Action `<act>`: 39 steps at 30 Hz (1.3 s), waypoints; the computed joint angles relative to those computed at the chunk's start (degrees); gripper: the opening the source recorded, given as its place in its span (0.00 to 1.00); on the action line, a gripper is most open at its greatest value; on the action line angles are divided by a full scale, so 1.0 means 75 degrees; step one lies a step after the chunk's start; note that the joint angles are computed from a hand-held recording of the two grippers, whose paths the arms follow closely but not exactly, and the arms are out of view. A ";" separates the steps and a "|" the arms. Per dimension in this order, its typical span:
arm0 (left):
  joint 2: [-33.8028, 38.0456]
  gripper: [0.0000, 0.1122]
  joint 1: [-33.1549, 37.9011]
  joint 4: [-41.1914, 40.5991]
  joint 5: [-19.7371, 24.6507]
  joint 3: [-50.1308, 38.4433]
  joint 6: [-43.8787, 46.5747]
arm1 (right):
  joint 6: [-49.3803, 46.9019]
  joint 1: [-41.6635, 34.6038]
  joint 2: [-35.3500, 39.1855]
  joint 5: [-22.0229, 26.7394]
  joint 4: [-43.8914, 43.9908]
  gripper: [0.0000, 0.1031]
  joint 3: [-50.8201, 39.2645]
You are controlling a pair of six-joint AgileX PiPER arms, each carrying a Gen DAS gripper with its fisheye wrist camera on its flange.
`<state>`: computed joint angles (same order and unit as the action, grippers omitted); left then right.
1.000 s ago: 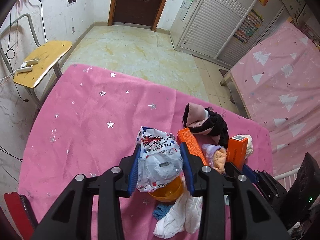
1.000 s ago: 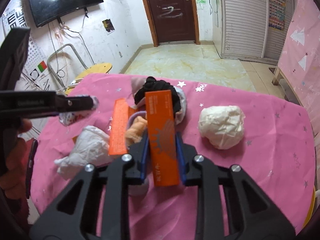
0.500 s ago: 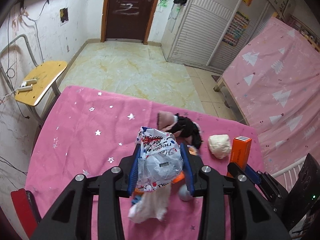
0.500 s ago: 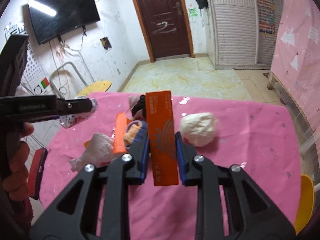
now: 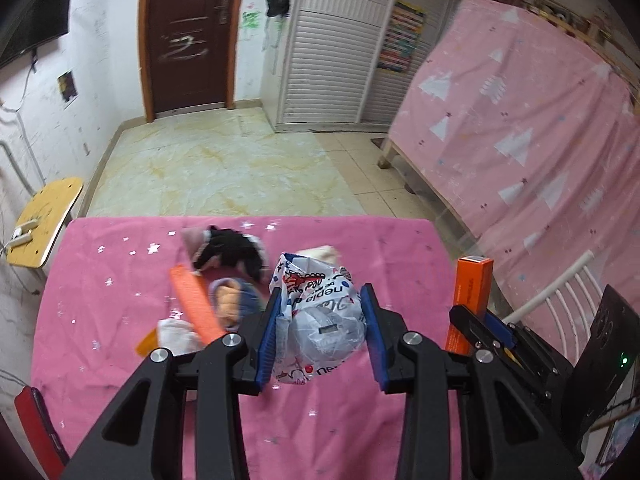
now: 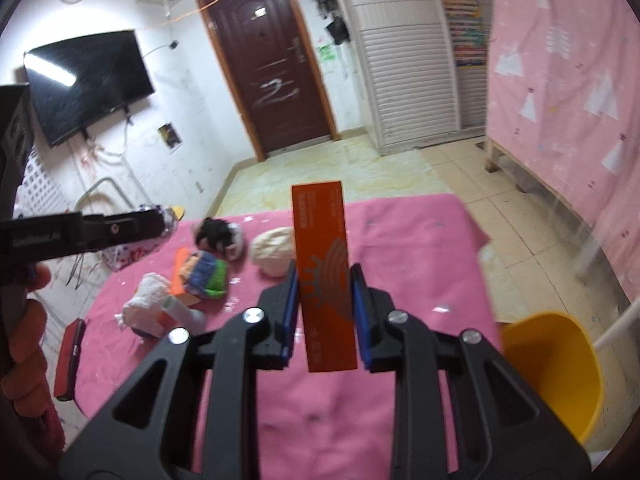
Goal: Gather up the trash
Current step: 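Carry wrapper and orange box to the yellow bin and release both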
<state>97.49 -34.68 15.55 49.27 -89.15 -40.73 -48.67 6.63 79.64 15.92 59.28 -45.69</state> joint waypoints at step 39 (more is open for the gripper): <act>0.4860 0.49 -0.2507 -0.2035 0.1808 -0.6811 0.2128 | -0.4391 -0.6249 0.0701 0.2840 0.2645 0.42 0.1084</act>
